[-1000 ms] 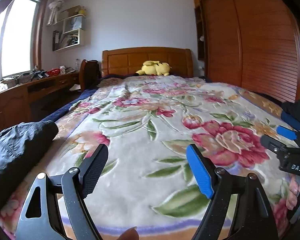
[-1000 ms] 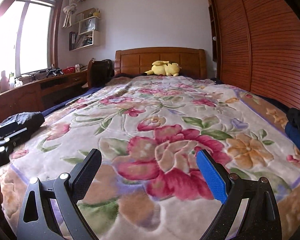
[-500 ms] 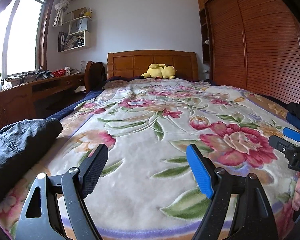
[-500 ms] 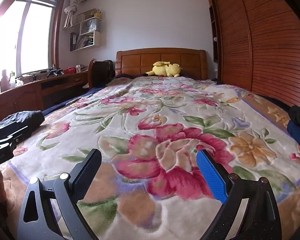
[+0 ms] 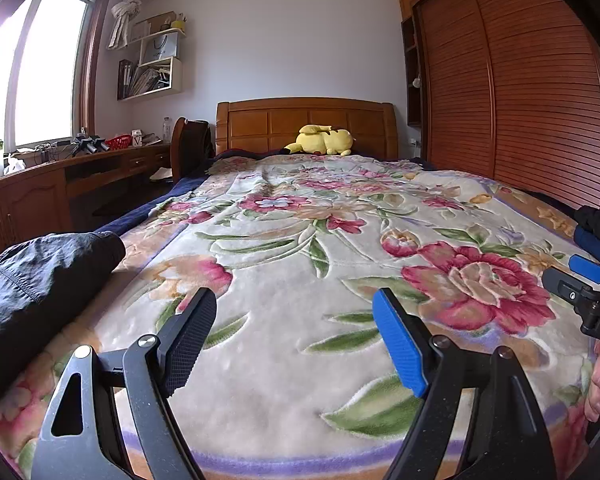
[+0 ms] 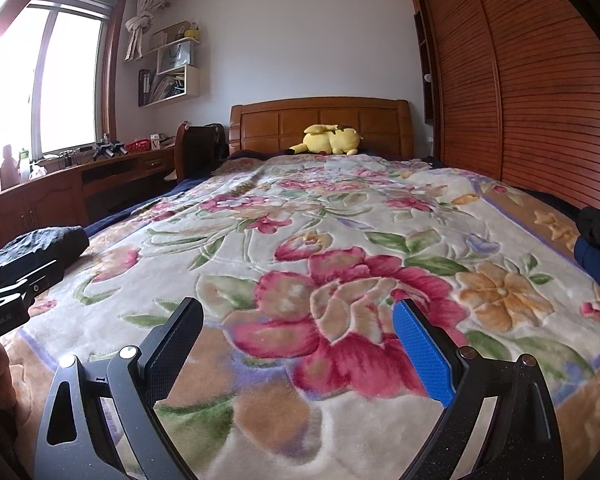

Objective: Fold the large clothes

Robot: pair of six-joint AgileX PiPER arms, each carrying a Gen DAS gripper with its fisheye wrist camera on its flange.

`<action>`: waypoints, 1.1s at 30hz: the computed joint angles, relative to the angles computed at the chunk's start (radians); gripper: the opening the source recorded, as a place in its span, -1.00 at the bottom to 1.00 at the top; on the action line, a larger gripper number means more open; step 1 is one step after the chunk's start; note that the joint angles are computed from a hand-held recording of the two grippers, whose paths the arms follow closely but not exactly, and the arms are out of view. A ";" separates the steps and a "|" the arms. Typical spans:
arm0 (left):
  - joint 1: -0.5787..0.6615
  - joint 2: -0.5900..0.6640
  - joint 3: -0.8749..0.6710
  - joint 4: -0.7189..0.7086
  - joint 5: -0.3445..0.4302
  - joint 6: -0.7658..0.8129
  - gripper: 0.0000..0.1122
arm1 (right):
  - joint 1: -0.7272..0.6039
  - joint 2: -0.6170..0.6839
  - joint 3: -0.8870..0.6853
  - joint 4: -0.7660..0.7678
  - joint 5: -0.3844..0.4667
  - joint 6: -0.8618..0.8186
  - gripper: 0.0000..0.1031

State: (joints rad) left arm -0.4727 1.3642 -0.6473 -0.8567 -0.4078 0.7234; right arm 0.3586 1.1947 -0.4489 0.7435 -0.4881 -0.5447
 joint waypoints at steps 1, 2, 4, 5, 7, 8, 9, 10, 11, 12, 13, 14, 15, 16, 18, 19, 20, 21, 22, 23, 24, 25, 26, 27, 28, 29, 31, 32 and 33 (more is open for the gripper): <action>-0.001 0.001 -0.001 -0.003 -0.001 0.002 0.45 | 0.001 0.000 0.000 0.002 0.000 -0.001 0.87; -0.002 0.001 -0.002 -0.001 0.000 0.001 0.45 | 0.002 0.000 -0.001 0.005 -0.001 -0.003 0.87; -0.003 0.001 0.000 -0.004 -0.003 0.005 0.45 | 0.005 0.001 -0.003 0.010 -0.001 -0.008 0.87; -0.003 0.001 0.001 -0.004 -0.005 0.005 0.45 | 0.002 -0.001 -0.001 0.004 0.000 -0.003 0.87; -0.002 0.000 0.002 0.000 -0.004 0.000 0.45 | 0.003 0.000 -0.002 0.006 -0.001 -0.005 0.87; -0.003 0.001 0.001 -0.001 -0.004 0.000 0.45 | 0.003 0.000 -0.001 0.006 -0.001 -0.004 0.87; -0.005 0.002 -0.001 -0.006 -0.004 0.004 0.45 | 0.000 0.000 -0.001 -0.002 0.001 0.002 0.87; -0.005 0.002 0.000 -0.007 -0.004 0.005 0.45 | 0.000 0.001 -0.001 0.000 0.000 0.001 0.87; -0.005 0.002 -0.001 -0.007 -0.004 0.006 0.45 | -0.001 0.000 0.000 -0.003 0.001 0.003 0.87; -0.005 0.002 -0.001 -0.007 -0.004 0.006 0.45 | -0.001 0.000 0.000 -0.003 0.001 0.003 0.87; -0.005 0.001 0.000 -0.007 -0.005 0.005 0.45 | 0.001 0.001 -0.002 0.000 -0.002 0.001 0.87; -0.005 0.002 0.000 -0.006 -0.006 0.005 0.45 | -0.001 0.000 -0.001 -0.003 0.000 0.003 0.87; -0.005 0.002 0.000 -0.006 -0.006 0.005 0.45 | -0.002 0.001 -0.002 -0.003 0.000 0.003 0.87; -0.004 0.002 0.000 -0.003 -0.004 0.003 0.45 | -0.002 0.000 -0.001 -0.004 0.000 0.005 0.87; -0.006 0.002 0.000 -0.007 -0.006 0.006 0.45 | -0.005 0.001 -0.003 -0.009 0.002 0.010 0.87; -0.005 0.002 0.000 -0.006 -0.004 0.005 0.45 | -0.006 0.000 -0.001 -0.010 0.002 0.011 0.87; -0.003 0.001 0.001 -0.003 -0.003 0.003 0.45 | -0.010 -0.002 0.001 -0.020 0.005 0.019 0.87; -0.005 0.003 0.000 -0.007 -0.004 0.005 0.45 | -0.011 -0.002 0.000 -0.021 0.006 0.020 0.87; -0.005 0.002 0.000 -0.007 -0.004 0.005 0.45 | -0.012 -0.002 0.000 -0.023 0.007 0.022 0.87; -0.006 0.002 0.000 -0.008 -0.006 0.006 0.45 | -0.013 -0.002 0.000 -0.025 0.008 0.024 0.87; -0.004 0.000 0.002 -0.003 -0.005 0.001 0.45 | -0.013 -0.002 0.000 -0.025 0.008 0.024 0.87; -0.003 0.000 0.003 0.001 -0.004 -0.003 0.45 | -0.013 -0.002 0.000 -0.025 0.008 0.024 0.87; -0.006 0.003 0.000 -0.005 -0.006 0.003 0.45 | -0.015 -0.003 0.001 -0.030 0.009 0.027 0.87; -0.006 0.003 -0.001 -0.006 -0.006 0.004 0.45 | -0.015 -0.003 0.001 -0.029 0.008 0.027 0.87; -0.005 0.003 0.000 -0.006 -0.006 0.004 0.45 | -0.015 -0.003 0.001 -0.029 0.008 0.027 0.87; -0.004 0.002 0.001 -0.004 -0.006 0.003 0.45 | -0.017 -0.003 0.001 -0.033 0.009 0.031 0.87; -0.003 0.002 0.002 0.001 -0.005 0.000 0.45 | -0.017 -0.003 0.002 -0.035 0.009 0.033 0.87; -0.003 0.002 0.001 0.000 -0.005 0.000 0.45 | -0.018 -0.003 0.001 -0.036 0.009 0.034 0.87; -0.005 0.004 0.000 -0.005 -0.006 0.003 0.45 | -0.018 -0.002 0.001 -0.037 0.010 0.034 0.87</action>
State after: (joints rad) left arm -0.4779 1.3680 -0.6477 -0.8612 -0.4136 0.7267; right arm 0.3404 1.1926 -0.4482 0.7067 -0.4784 -0.5112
